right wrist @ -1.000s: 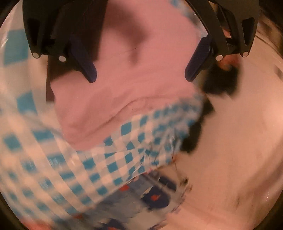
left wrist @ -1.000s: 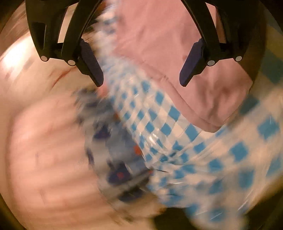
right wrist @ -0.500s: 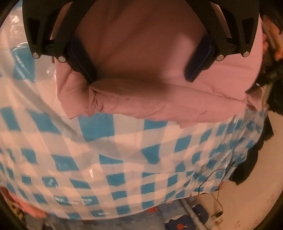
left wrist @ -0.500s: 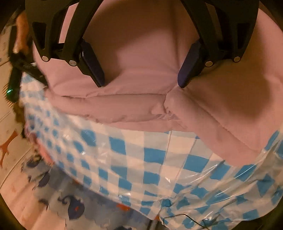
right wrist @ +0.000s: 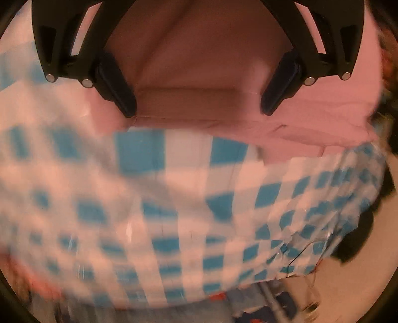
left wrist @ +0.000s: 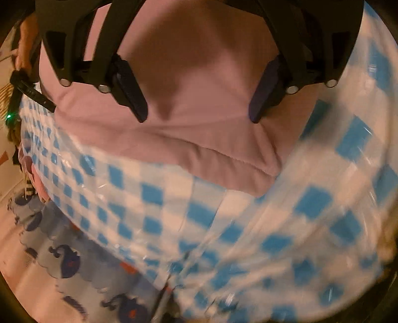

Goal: Fold large clothes

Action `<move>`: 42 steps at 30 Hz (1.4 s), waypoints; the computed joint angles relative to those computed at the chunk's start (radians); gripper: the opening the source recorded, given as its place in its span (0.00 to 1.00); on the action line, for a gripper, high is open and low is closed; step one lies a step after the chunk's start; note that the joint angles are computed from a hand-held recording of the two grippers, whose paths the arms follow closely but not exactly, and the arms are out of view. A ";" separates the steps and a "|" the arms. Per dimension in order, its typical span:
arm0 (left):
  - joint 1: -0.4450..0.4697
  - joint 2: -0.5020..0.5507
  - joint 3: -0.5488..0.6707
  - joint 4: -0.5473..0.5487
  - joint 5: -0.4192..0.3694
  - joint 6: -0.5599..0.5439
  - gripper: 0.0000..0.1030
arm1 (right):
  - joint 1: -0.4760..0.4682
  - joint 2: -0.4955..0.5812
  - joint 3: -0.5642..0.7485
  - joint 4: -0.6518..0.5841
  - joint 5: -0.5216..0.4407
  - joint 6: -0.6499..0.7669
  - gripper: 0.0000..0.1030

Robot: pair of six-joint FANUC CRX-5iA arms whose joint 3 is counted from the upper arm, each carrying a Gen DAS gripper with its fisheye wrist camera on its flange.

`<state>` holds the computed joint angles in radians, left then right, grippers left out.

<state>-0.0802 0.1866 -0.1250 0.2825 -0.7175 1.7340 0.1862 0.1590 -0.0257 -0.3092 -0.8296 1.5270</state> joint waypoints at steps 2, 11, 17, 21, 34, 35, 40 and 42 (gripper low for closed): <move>-0.003 0.012 -0.019 0.000 0.032 -0.004 0.73 | 0.006 -0.004 -0.016 0.010 0.028 -0.009 0.93; 0.035 -0.131 -0.108 0.061 -0.021 -0.055 0.73 | -0.058 -0.056 0.056 -0.081 -0.162 0.057 0.93; 0.202 -0.602 -0.500 0.309 -0.105 -0.308 0.79 | -0.490 -0.390 -0.123 -0.624 -0.504 0.428 0.93; 0.429 -0.863 -0.734 0.451 -0.331 -0.384 0.81 | -0.763 -0.474 -0.249 -0.732 -0.743 0.464 0.93; 0.394 -0.936 -0.998 0.721 -0.276 -0.298 0.81 | -0.981 -0.401 -0.436 -0.921 -0.862 0.379 0.93; 0.383 -0.934 -1.000 0.728 -0.264 -0.297 0.81 | -0.976 -0.397 -0.438 -0.931 -0.859 0.379 0.93; 0.320 -0.877 -0.987 0.747 -0.181 -0.289 0.81 | -0.954 -0.398 -0.454 -0.908 -0.818 0.373 0.93; 0.299 -0.843 -0.982 0.769 -0.149 -0.301 0.81 | -0.938 -0.394 -0.452 -0.909 -0.800 0.363 0.93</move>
<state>0.2193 -0.6562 -1.1070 1.0520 -0.8664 1.4329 -0.7522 -0.2349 -0.4775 -1.2179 -1.6291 1.8897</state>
